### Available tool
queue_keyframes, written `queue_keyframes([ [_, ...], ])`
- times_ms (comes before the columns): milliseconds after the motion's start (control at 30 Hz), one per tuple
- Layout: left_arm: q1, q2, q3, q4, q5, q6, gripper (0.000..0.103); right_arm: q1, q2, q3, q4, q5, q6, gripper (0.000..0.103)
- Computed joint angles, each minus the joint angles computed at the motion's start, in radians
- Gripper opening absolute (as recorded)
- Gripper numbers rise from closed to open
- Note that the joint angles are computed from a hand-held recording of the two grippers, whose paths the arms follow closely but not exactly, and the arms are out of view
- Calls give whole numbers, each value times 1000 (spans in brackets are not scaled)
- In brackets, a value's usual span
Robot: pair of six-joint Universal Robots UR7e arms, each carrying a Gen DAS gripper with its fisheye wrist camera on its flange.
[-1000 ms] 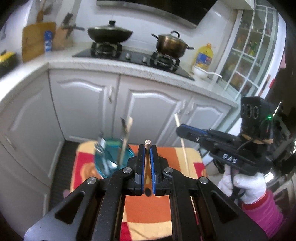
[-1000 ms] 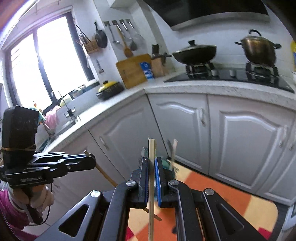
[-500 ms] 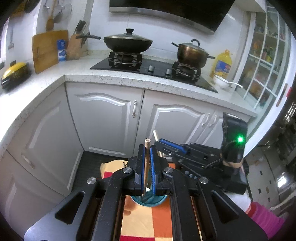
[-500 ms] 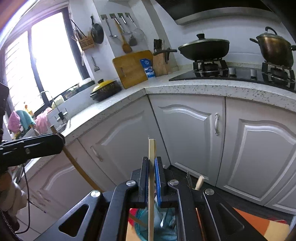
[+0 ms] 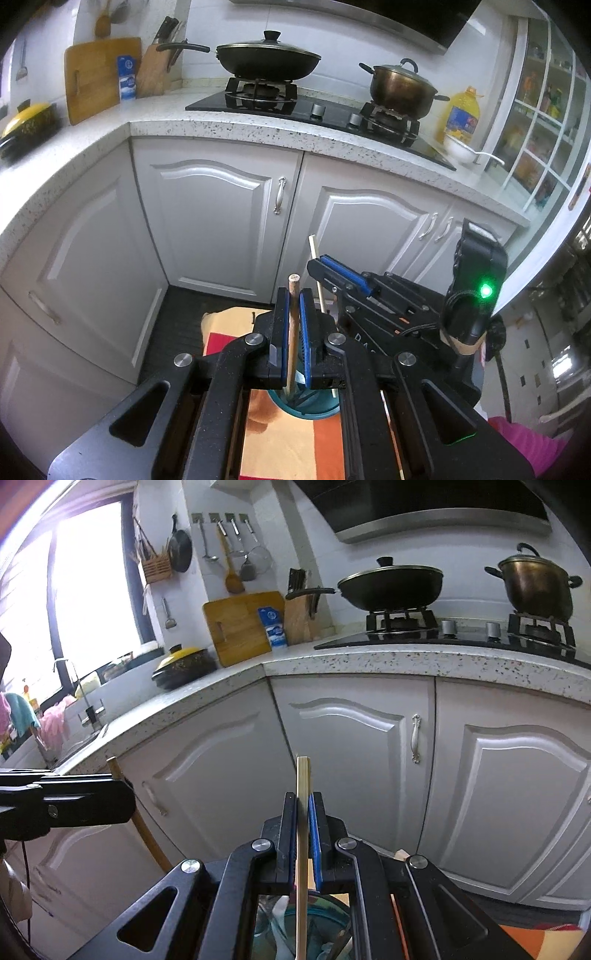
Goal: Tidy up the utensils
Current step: 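Open the left gripper over the cup while the right gripper releases its chopstick into it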
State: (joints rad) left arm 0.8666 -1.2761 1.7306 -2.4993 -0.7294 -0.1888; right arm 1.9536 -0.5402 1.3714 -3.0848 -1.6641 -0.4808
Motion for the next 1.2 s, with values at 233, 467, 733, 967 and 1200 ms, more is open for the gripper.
queue_keyframes([
  [233, 6, 11, 0, -17, -6, 11, 4, -8, -56, 69, 67, -15, -48, 6],
  [467, 3, 32, -10, -15, -17, -3, 4, -19, -131, 147, 159, -54, -60, 6],
  [733, -5, 47, -18, 35, 2, -50, 8, -18, -199, 214, 176, -75, -59, 37],
  [967, -16, 33, -4, 39, 1, -94, 28, -11, -260, 269, 175, -86, -73, 42],
  [1200, -34, 26, 24, 40, -3, -106, 30, -20, -301, 311, 166, -78, -60, 42],
])
